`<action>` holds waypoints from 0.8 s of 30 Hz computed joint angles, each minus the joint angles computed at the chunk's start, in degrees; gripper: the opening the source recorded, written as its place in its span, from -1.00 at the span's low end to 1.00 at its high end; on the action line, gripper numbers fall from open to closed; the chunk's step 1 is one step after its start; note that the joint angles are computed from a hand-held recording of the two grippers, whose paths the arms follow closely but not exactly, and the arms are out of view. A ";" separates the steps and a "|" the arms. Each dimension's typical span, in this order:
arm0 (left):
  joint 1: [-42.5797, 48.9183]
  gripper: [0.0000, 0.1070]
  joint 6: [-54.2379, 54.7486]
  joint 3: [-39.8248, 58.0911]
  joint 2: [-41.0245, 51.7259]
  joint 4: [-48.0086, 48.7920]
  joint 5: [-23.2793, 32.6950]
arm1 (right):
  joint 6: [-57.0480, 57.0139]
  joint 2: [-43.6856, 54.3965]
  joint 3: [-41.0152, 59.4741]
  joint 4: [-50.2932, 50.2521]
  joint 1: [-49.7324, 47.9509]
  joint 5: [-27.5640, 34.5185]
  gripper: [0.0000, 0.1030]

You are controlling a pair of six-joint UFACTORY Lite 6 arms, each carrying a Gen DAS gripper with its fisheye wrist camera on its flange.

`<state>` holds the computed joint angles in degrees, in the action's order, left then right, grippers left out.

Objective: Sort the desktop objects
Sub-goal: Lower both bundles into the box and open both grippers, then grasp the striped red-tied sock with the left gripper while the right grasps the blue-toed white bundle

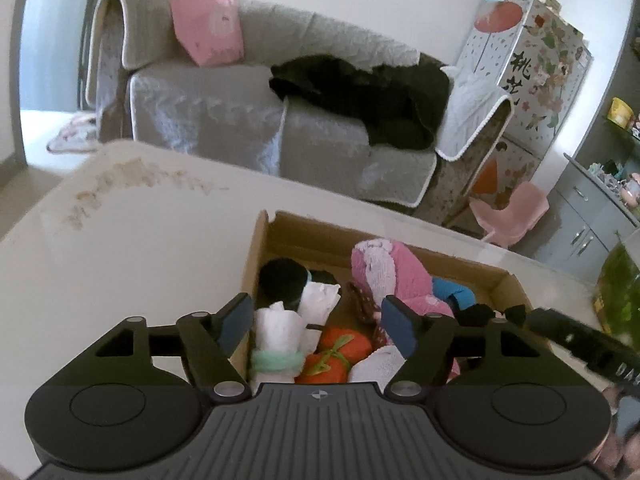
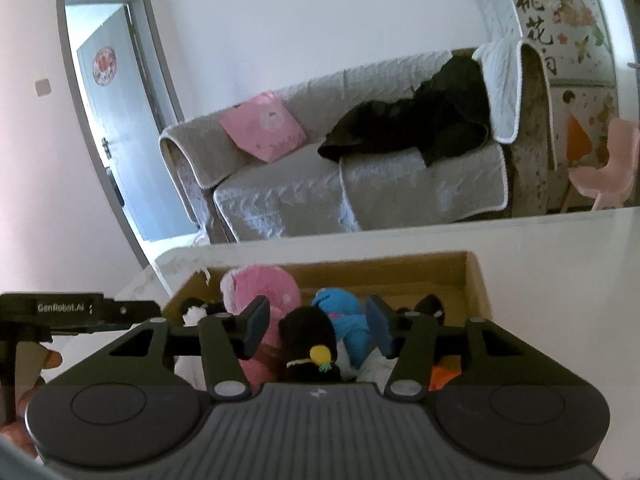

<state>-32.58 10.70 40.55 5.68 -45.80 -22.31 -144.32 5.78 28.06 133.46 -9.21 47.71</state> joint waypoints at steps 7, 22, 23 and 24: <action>-6.84 0.57 14.33 -7.41 -10.09 -11.39 -2.63 | 0.24 -9.66 -6.85 -7.48 -6.41 1.83 0.17; -34.19 0.92 32.13 -20.61 -17.27 -26.64 -12.62 | 0.20 -26.65 -25.60 -20.82 -21.79 4.75 0.54; -35.65 0.92 31.09 -20.90 -16.09 -26.75 -13.33 | -0.37 -26.03 -26.70 -21.81 -23.49 5.66 0.54; -36.42 0.92 29.87 -21.19 -15.11 -26.27 -13.32 | -1.65 -24.71 -27.37 -22.09 -24.70 6.41 0.54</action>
